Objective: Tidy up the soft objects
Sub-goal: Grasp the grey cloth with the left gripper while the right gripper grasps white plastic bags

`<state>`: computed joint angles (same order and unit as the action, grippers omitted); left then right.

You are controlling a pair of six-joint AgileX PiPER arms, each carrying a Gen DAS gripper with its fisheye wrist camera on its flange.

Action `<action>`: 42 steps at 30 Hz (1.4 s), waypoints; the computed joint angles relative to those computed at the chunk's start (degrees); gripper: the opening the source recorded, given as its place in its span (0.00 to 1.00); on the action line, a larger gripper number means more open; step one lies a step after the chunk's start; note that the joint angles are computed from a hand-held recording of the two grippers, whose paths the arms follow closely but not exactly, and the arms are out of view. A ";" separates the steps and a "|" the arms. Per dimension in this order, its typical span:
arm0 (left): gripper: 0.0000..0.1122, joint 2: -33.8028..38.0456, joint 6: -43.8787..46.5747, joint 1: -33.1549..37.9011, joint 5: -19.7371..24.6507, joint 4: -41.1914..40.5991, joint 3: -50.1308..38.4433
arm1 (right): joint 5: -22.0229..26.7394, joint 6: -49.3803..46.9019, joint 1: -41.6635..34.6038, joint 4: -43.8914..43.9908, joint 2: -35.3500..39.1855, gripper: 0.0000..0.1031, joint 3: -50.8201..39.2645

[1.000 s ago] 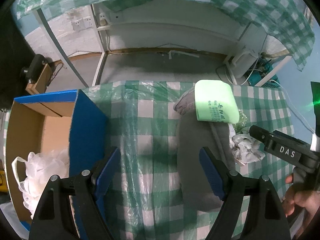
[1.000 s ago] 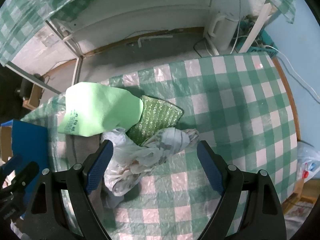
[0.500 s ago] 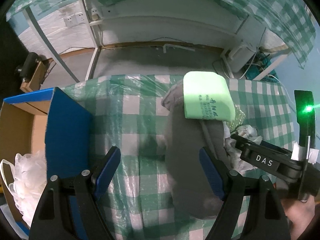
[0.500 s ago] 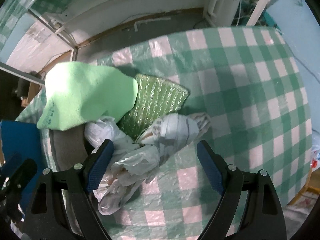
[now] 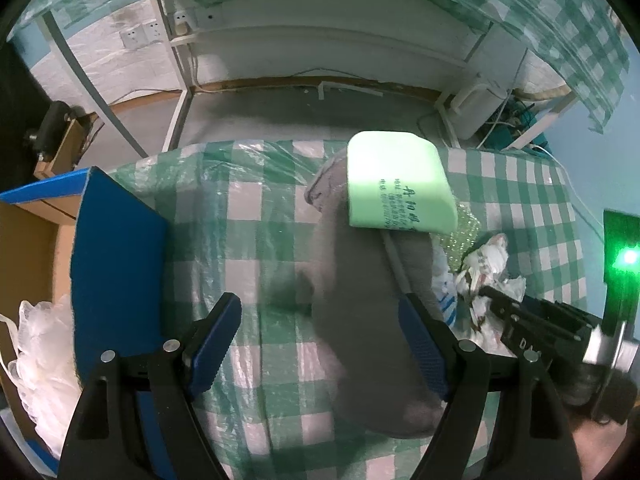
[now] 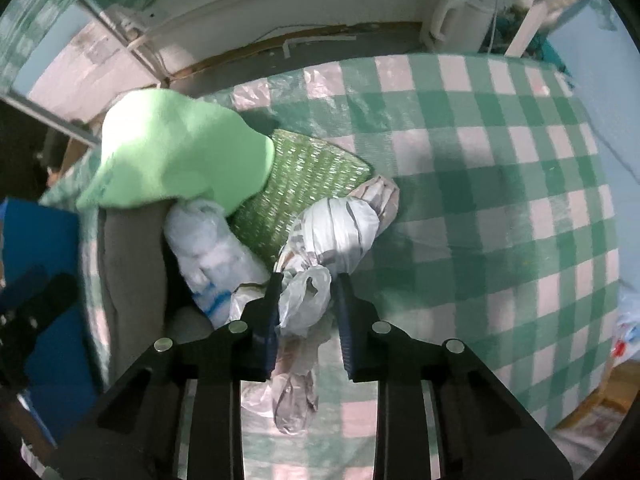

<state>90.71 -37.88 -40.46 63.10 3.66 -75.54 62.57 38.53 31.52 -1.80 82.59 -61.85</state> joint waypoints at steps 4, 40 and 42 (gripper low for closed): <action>0.73 1.03 -0.47 -1.04 0.09 -0.89 -1.27 | 2.12 -0.31 1.12 -1.78 -1.84 0.18 1.20; 0.24 -2.41 5.15 -1.11 -3.20 -6.52 7.78 | 4.54 -3.56 0.01 -2.34 -6.51 0.51 7.21; 0.24 -3.59 5.19 -1.54 -2.27 -5.69 8.43 | 4.70 -2.49 1.46 -2.56 -6.11 0.53 6.82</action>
<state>87.12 -32.70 -42.00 60.83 -2.03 -67.11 67.28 36.04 32.99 -4.35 76.48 -55.03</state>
